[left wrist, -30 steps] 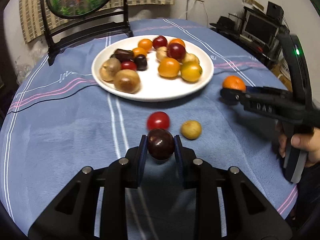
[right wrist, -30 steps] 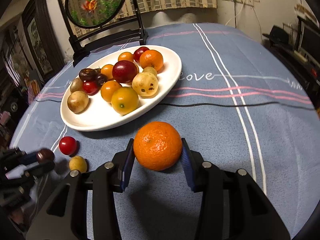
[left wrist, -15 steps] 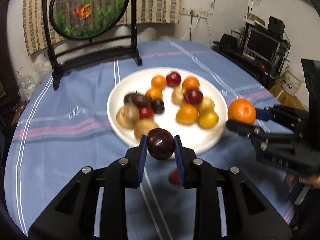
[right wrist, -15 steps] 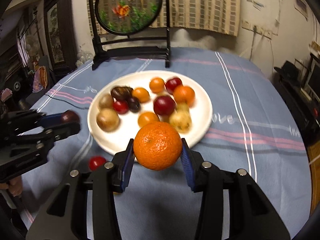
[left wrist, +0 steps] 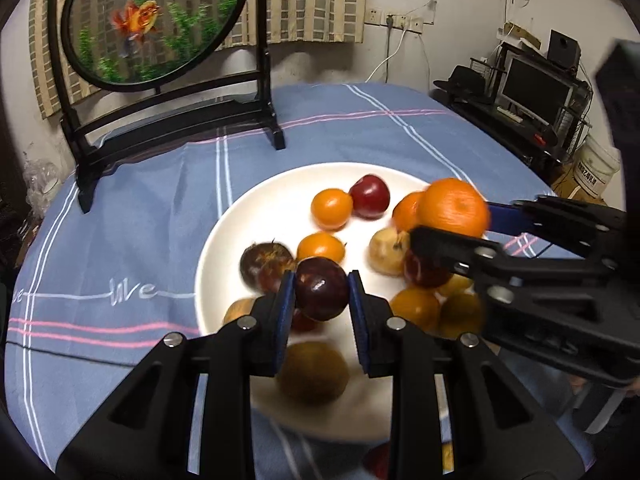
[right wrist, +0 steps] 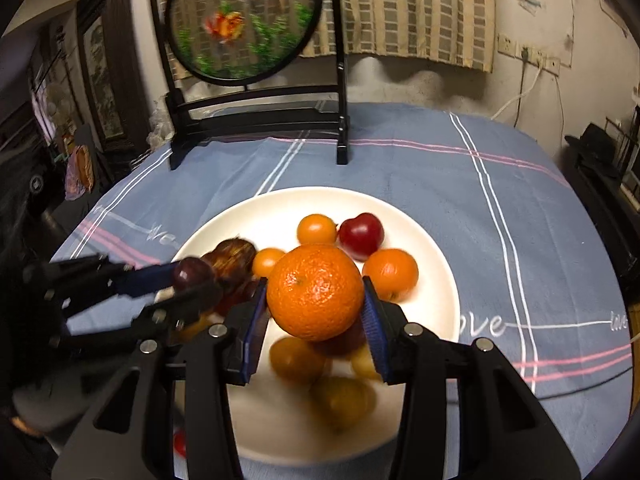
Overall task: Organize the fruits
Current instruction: 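Carry both fruits onto the white plate and open both tools, then withdraw both open tools back over the last two fruits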
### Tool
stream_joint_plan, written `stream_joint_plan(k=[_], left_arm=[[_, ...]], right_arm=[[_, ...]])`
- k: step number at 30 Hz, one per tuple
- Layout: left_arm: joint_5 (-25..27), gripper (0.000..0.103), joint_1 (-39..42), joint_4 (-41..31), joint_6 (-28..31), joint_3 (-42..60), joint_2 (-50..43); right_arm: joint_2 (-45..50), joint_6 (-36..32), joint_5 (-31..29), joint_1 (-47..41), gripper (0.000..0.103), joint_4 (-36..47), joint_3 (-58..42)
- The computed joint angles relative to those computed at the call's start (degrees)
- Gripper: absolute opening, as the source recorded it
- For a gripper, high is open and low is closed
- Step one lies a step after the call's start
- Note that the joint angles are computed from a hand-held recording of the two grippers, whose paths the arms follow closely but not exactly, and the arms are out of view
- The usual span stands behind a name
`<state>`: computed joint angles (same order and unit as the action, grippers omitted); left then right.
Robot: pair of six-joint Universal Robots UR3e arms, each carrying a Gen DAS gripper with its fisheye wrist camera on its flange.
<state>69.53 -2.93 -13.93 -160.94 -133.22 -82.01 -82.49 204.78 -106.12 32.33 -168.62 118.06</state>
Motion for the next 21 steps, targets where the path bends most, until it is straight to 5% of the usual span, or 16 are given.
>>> stream_joint_plan(k=[5,7,10,21], left_arm=[[0.32,0.030,-2.32,2.63,-3.23,4.86,-7.28],[1.51,0.053,-3.67,4.52,-4.62,6.04,-9.53],[2.86,0.059,-4.87,7.39,-5.23,5.41,-9.98],[-2.36,0.072,0.62,1.23,-1.83,-4.63,6.25]], right_arm=[[1.69,0.44,5.84,-4.94,0.051,-0.62,-0.58],[1.42,1.21,8.29,-6.45,0.063,-0.81,-0.11],[0.74,1.52,7.66,-6.26,0.065,-2.68,0.87],[-11.17,4.88,4.35,-3.14,0.069,-5.20,13.03]])
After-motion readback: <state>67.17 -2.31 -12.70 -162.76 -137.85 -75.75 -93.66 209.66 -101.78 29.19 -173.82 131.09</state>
